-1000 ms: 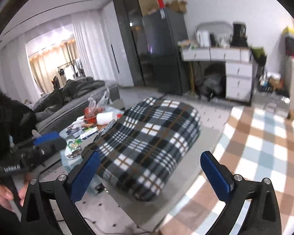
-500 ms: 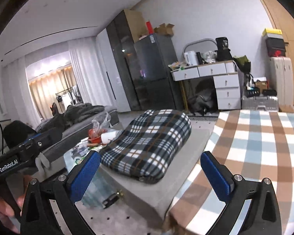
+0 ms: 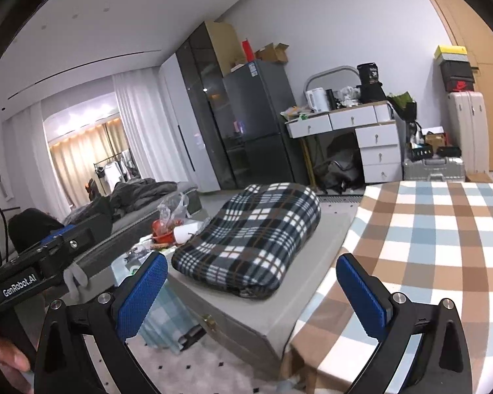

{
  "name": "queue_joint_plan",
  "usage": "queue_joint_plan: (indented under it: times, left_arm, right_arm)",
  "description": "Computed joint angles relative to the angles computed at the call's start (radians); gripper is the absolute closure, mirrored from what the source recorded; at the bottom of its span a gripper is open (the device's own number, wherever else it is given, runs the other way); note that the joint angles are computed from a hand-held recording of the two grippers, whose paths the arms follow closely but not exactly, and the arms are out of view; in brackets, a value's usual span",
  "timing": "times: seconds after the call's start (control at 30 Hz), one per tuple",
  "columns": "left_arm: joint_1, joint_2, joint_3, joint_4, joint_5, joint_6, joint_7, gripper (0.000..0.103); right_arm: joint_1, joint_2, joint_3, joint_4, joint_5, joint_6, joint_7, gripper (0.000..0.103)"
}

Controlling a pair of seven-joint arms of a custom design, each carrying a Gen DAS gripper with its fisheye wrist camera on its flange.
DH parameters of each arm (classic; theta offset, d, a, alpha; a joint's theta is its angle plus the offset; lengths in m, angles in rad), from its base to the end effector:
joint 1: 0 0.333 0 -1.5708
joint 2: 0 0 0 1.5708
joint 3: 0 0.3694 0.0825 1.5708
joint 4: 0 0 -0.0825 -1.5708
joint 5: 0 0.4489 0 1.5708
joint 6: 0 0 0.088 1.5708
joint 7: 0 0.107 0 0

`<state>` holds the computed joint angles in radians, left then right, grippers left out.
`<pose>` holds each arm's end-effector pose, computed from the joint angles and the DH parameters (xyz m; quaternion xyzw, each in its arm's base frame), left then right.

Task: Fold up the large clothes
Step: 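Open both tools and withdraw them from the bundle on the box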

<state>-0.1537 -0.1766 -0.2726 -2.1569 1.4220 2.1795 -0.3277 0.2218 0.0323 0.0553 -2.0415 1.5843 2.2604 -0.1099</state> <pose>0.5423 -0.2141 0.5477 -0.7245 0.3562 -0.2756 0.5218 0.6149 0.2022 0.4903 -0.7626 0.2580 -0.0156 0.5930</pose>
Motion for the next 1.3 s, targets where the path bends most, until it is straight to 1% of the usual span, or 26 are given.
queue_joint_plan:
  times: [0.17,0.23,0.3,0.33,0.63,0.73,1.1,1.3]
  left_arm:
    - [-0.005,-0.008,-0.009,-0.005,0.022,-0.026,-0.004,0.001]
    - [-0.005,-0.008,-0.007,-0.003,0.014,-0.03,-0.002,0.001]
    - [-0.004,-0.014,-0.003,-0.006,0.012,-0.015,-0.002,0.001]
    - [-0.004,-0.013,-0.004,-0.006,0.007,-0.02,-0.002,0.001]
    - [-0.01,0.003,-0.007,0.003,-0.011,-0.022,0.01,0.001]
    - [-0.013,0.009,-0.005,0.005,-0.017,-0.015,0.017,0.001]
    - [-0.019,0.013,-0.004,0.011,-0.031,-0.007,0.035,0.001]
    - [-0.017,0.017,0.002,0.014,-0.031,0.011,0.045,0.001]
  right_arm:
    - [-0.003,-0.003,-0.001,-0.006,0.003,0.002,0.009,0.0]
    - [-0.005,-0.005,-0.004,-0.008,0.002,-0.014,0.018,0.0]
    - [-0.009,-0.002,-0.007,-0.005,-0.006,-0.03,0.044,0.0]
    - [-0.01,-0.004,-0.007,-0.007,0.0,-0.029,0.045,0.0]
    - [-0.007,-0.029,-0.011,-0.032,0.017,-0.036,-0.004,0.0]
    - [-0.005,-0.035,-0.012,-0.04,0.019,-0.025,-0.019,0.0]
    - [-0.011,-0.033,-0.019,-0.041,0.032,-0.03,-0.014,0.0]
    - [-0.013,-0.036,-0.021,-0.045,0.031,-0.037,-0.019,0.0]
